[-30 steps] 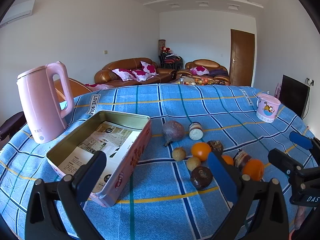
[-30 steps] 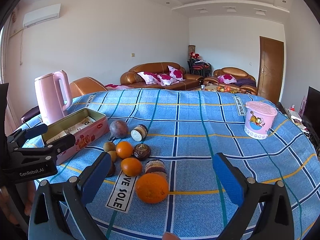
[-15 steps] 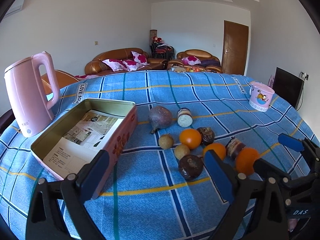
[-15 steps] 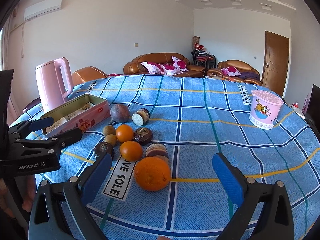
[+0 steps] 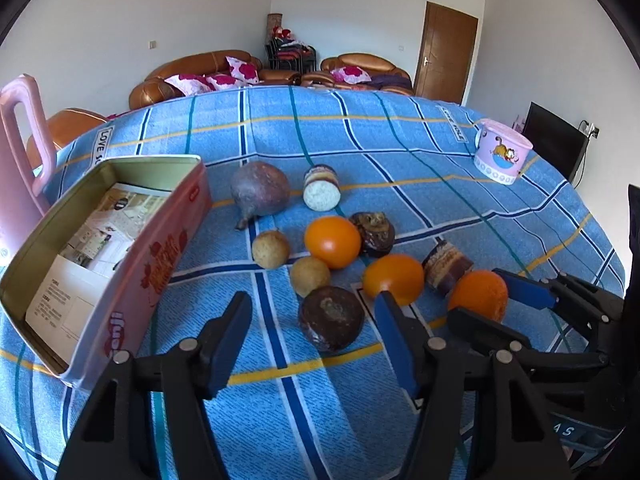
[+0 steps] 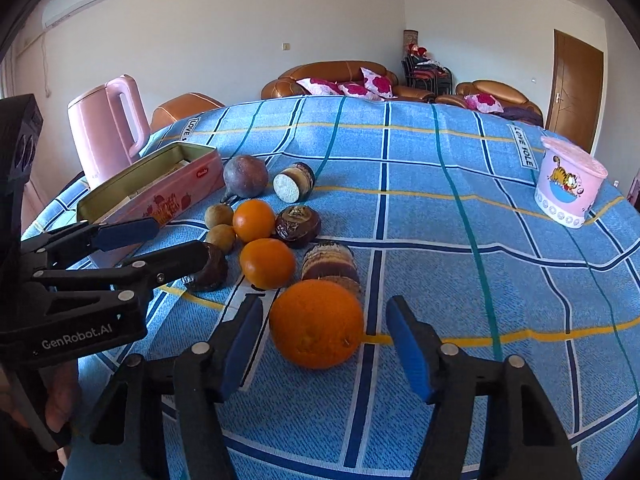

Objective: Organize fruits
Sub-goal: 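Grasp the dark round fruit with the left tool while the right tool grasps the large orange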

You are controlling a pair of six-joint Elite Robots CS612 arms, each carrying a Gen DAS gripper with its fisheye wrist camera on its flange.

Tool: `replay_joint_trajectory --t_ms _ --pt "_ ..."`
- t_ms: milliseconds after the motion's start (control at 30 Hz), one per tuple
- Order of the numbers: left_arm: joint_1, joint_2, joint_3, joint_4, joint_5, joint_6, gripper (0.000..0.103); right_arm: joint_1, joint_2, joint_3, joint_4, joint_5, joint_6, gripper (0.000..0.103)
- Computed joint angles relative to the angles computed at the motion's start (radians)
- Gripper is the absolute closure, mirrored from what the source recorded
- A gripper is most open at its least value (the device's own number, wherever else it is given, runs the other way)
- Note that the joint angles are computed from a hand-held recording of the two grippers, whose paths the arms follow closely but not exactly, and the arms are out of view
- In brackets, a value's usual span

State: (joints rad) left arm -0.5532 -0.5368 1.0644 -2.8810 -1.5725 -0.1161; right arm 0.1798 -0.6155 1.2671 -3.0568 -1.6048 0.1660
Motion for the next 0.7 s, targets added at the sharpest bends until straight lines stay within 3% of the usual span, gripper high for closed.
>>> replay_joint_trajectory --t_ms 67,133,300,433,700 --pt "-0.001 0.002 -0.006 0.014 -0.005 0.010 0.040 -0.002 0.001 -0.003 0.015 0.019 -0.009 0.051" --pt "-0.001 0.005 -0.017 0.051 -0.013 0.020 0.041 0.000 0.001 -0.008 0.030 0.017 -0.016 0.053" --pt "0.005 0.009 -0.029 0.091 -0.063 0.033 0.063 -0.002 0.000 -0.002 0.024 0.031 -0.007 0.054" --pt "0.008 0.006 -0.021 0.076 -0.071 0.034 0.064 0.000 -0.002 0.006 0.001 0.025 -0.011 0.054" --pt "0.014 -0.010 0.027 -0.042 -0.079 0.016 0.064 0.003 -0.002 0.023 -0.082 0.013 -0.018 0.054"
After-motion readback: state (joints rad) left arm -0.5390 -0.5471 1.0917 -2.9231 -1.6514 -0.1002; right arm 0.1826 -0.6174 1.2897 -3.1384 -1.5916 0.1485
